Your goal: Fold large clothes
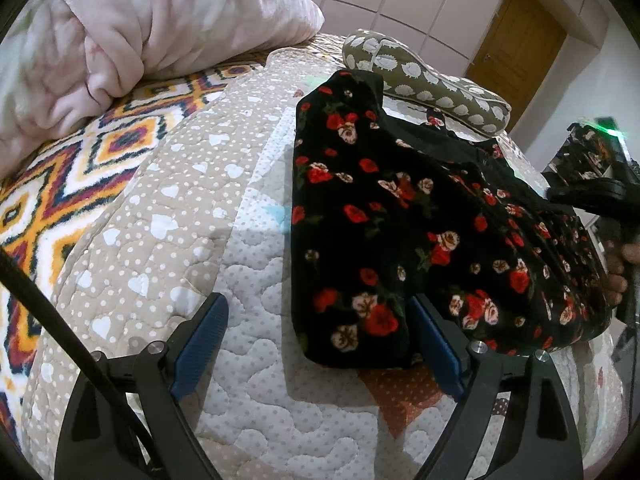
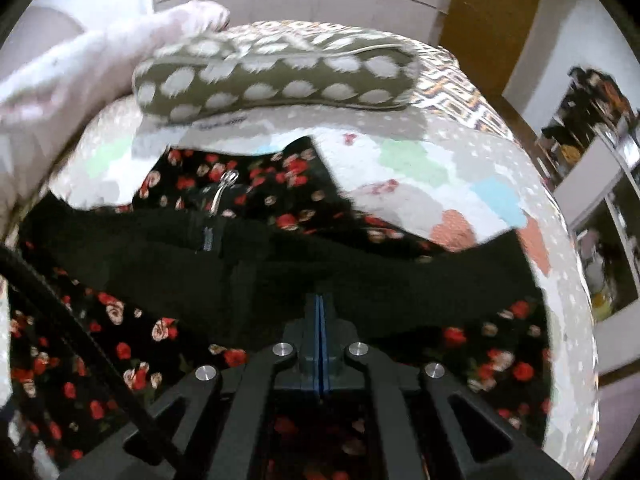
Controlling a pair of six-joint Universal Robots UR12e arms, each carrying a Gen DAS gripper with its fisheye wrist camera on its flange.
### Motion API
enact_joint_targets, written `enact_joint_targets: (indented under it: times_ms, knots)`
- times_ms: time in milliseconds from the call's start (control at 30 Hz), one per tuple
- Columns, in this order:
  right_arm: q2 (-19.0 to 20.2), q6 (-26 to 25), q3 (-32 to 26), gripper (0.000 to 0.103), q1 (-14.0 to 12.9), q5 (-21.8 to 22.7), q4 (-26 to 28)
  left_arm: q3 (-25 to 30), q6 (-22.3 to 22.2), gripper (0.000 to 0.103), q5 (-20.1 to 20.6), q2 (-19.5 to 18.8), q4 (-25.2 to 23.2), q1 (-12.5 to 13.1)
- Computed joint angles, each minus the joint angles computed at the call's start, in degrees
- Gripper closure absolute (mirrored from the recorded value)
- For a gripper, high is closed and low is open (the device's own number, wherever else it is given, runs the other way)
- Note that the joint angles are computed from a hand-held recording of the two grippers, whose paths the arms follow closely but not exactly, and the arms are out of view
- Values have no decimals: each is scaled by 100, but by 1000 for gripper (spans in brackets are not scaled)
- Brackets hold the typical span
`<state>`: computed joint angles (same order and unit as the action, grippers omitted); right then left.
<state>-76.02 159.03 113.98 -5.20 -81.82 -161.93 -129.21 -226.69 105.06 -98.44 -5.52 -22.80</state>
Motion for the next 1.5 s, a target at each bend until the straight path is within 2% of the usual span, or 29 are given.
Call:
enact_joint_targets:
  times_ms: [67, 133, 267, 333, 467, 567, 700, 767, 933, 1133, 1233, 1367, 1500]
  knots:
    - [-155, 24, 91, 93, -172, 171, -2, 2, 7, 13, 9, -3, -9, 0]
    - [-330, 59, 234, 74, -401, 357, -59, 2, 9, 13, 32, 0, -21, -8]
    - [-675, 73, 566, 68, -1022, 666, -65, 1, 26, 10, 110, -15, -59, -20]
    - [-757, 93, 690, 54, -1291, 838, -12, 4, 25, 10, 132, -32, -47, -30]
    - [-936, 53, 1044, 53, -1939, 1316, 103, 7, 18, 10, 133, -25, -35, -35]
    - [-1032, -177, 1223, 53, -2207, 1596, 235, 161, -94, 10, 443, 80, -614, -166]
    - [-1103, -466, 1417, 53, -2387, 1883, 216, 498, 140, 10, 1039, 224, -1339, -532]
    - [-1123, -517, 1466, 53, -2460, 2111, 220, 665, 309, 10, 1280, 219, -1531, -692]
    - [-1213, -696, 1580, 53, -2512, 2532, 323, 1229, 847, 10, 1625, -68, -1923, -996]
    - [-1399, -1144, 1802, 53, -2491, 2585, 112, 1741, 1207, 10, 1645, -533, -2058, -1168]
    - [-1439, -1277, 1843, 53, -2528, 2650, 34, 1938, 1299, 10, 1508, -746, -2176, -1152]
    - [-1438, -1294, 1802, 53, -2523, 2775, 28, 2094, 1269, 10, 1399, -929, -2399, -1123]
    - [-1363, -1251, 1709, 53, -2367, 2806, -6, 2107, 1236, 10, 1298, -984, -2474, -1100]
